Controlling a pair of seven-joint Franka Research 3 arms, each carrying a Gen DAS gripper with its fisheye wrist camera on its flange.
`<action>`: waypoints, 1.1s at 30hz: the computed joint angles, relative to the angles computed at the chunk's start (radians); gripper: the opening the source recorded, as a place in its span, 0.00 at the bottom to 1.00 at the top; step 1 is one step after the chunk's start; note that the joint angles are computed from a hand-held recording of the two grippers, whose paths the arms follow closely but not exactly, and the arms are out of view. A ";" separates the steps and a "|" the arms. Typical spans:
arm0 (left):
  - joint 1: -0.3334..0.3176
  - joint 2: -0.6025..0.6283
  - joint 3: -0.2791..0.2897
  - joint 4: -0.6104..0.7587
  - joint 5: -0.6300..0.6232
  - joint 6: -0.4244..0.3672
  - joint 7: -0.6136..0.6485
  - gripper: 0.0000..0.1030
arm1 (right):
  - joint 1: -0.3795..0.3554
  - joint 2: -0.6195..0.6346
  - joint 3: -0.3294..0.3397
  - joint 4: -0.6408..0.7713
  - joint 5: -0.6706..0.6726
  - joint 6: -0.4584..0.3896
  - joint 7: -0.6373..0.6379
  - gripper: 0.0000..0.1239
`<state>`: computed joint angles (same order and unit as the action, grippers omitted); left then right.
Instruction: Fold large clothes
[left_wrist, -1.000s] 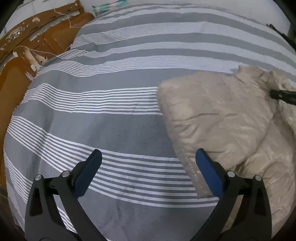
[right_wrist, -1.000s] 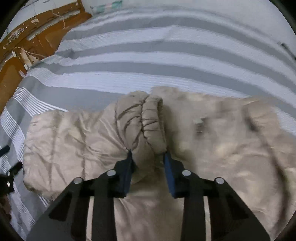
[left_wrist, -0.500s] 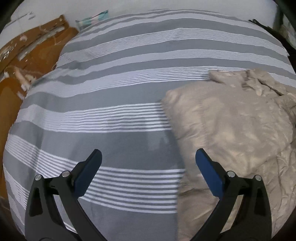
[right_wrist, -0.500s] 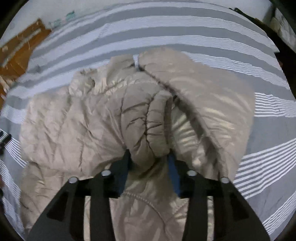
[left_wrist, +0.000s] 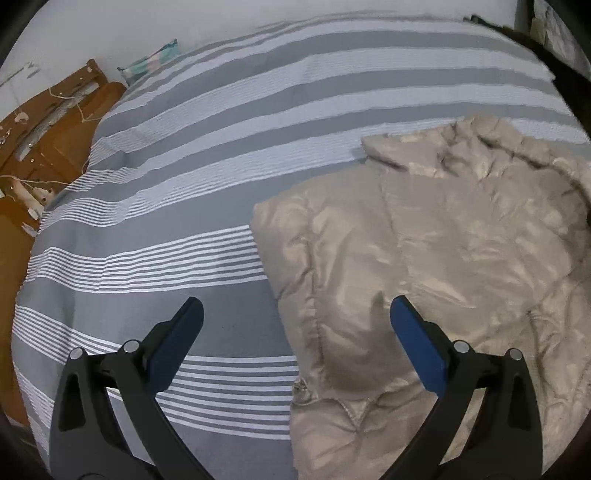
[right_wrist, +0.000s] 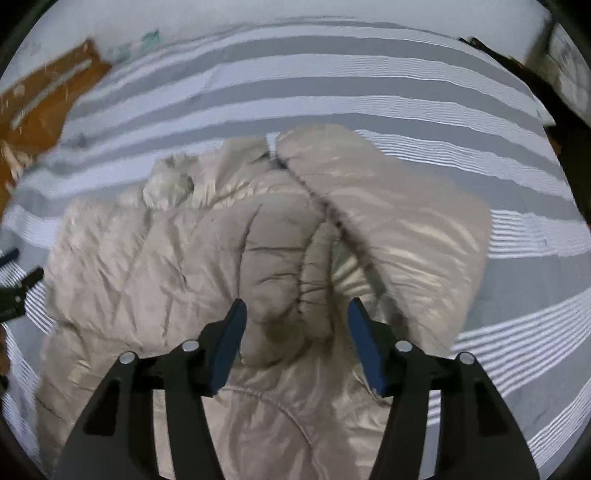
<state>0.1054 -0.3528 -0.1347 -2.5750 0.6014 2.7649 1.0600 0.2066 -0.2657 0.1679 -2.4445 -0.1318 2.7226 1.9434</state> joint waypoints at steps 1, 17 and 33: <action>0.008 0.010 -0.010 0.003 0.015 -0.009 -0.009 0.97 | -0.003 0.015 0.006 0.009 -0.009 -0.007 0.005 0.38; -0.017 0.102 -0.010 0.065 0.180 -0.052 -0.130 0.97 | 0.025 0.073 -0.045 0.074 -0.063 0.026 -0.036 0.43; 0.002 -0.073 0.041 -0.054 -0.012 -0.067 0.016 0.97 | 0.083 0.423 -0.153 0.479 -0.313 -0.246 0.148 0.23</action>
<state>0.1077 -0.4262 -0.0934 -2.6287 0.5890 2.6979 1.0757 0.2901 0.1577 0.0153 -1.9654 -0.4444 2.4767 2.0918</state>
